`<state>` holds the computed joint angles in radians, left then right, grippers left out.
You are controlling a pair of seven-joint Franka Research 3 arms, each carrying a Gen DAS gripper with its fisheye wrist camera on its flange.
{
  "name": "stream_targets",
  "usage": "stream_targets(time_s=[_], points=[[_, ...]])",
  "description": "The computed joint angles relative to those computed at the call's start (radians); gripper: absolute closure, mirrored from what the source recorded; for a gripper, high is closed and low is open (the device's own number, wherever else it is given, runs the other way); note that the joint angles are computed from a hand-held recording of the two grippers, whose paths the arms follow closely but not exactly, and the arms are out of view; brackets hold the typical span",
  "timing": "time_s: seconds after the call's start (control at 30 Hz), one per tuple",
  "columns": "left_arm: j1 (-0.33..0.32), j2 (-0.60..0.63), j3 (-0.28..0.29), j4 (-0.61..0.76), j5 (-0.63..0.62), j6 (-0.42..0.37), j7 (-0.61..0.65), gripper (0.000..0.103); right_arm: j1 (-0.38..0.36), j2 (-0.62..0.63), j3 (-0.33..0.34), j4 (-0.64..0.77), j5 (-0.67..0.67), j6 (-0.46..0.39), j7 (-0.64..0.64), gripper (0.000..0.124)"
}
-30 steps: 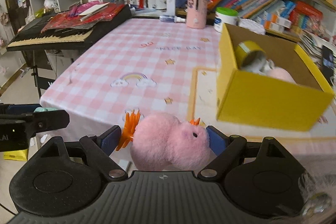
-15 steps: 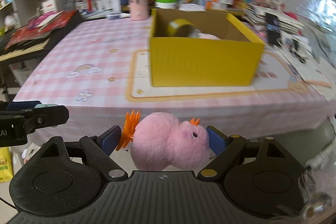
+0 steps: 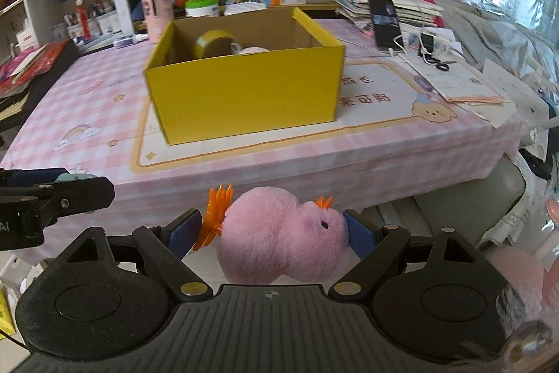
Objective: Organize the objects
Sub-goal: 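Carry the plush pig and green clip toward the yellow box with both grippers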
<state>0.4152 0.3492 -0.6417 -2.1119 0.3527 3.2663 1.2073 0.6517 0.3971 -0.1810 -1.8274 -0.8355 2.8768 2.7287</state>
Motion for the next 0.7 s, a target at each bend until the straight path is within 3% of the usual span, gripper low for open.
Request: stream_targets(time_s=[0.17, 0.27, 0.5, 0.6, 0.7], points=[[-0.106, 0.041, 0.082, 0.09, -0.014, -0.027, 0.012, 0.034, -0.033, 0.017, 0.004, 0.02, 0.043, 0.019, -0.06, 0.038], [-0.201, 0.065, 0.166, 0.154, -0.03, -0.04, 0.026, 0.034, -0.044, 0.03, -0.007, 0.034, 0.083, 0.041, -0.092, 0.038], [-0.514, 0.135, 0.496, 0.353, -0.05, -0.055, -0.038, 0.034, -0.088, 0.109, -0.016, 0.133, 0.236, 0.103, -0.249, 0.038], [-0.633, 0.204, 0.636, 0.487, -0.031, -0.088, -0.086, 0.034, -0.072, 0.165, -0.076, 0.22, 0.256, 0.15, -0.273, 0.038], [-0.692, 0.298, 0.71, 0.651, -0.004, -0.162, -0.133, 0.034, -0.079, 0.237, -0.121, 0.334, 0.28, 0.214, -0.313, 0.038]])
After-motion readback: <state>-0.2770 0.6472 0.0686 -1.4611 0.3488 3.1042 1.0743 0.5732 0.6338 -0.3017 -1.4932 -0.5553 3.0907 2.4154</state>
